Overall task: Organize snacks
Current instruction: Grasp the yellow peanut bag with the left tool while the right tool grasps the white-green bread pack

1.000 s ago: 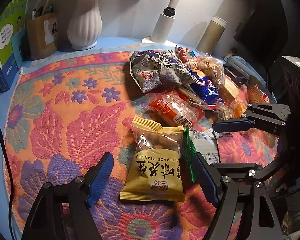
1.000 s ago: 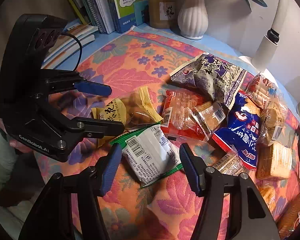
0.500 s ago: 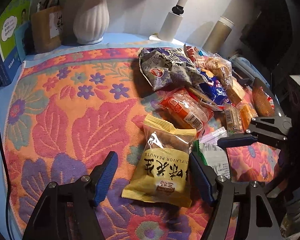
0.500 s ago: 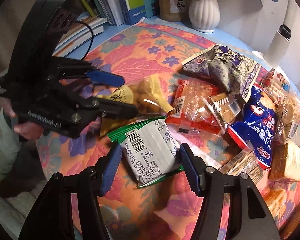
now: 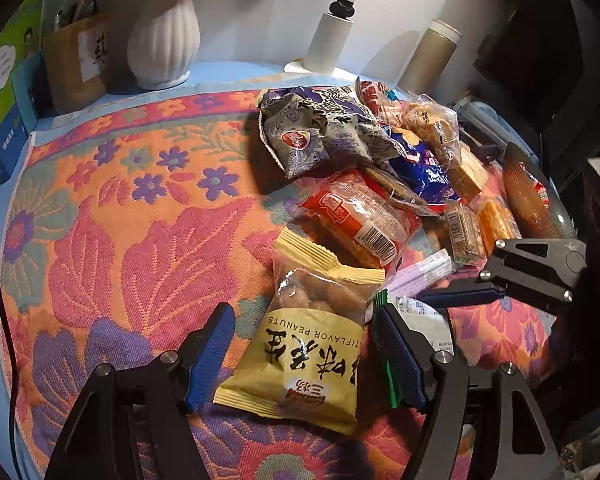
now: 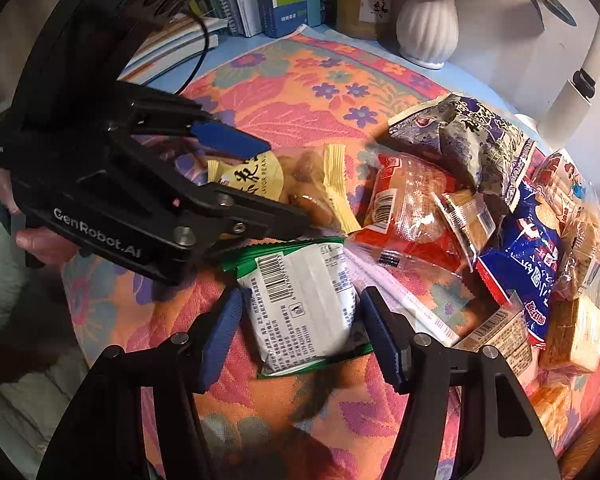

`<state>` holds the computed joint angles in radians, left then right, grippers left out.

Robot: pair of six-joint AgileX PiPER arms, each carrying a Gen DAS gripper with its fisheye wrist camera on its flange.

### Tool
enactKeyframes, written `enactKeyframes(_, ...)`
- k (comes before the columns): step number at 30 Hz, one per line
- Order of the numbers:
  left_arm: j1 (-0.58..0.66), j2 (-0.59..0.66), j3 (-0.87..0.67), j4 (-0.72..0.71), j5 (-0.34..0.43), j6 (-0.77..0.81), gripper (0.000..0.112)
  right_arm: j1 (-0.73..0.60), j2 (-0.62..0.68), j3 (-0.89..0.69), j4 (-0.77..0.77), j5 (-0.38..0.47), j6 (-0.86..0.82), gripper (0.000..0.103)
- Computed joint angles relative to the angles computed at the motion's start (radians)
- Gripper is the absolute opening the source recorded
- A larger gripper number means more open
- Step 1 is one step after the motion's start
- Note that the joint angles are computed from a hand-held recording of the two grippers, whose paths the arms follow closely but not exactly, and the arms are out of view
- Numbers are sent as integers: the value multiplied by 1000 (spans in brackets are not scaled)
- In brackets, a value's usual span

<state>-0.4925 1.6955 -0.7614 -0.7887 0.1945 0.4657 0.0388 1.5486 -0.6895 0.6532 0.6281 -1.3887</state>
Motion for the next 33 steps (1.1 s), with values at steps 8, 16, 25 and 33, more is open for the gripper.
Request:
enactKeyframes(8,-31,-11,8,253,-15,-262,54,-6,-58,95,69,-75,-91,49)
enactKeyframes(16,-54,-42,19,427,-7,-466,45,-101,-135,152,119,-35,-153,48)
enactKeyframes(25,-112,-80,-6,697,25,-773,44,-248,-247,166,112,71,-177,48)
enactKeyframes(33,-178,-104,-94,947,96,-1037,44,-441,-284,120,124,201,-230,48)
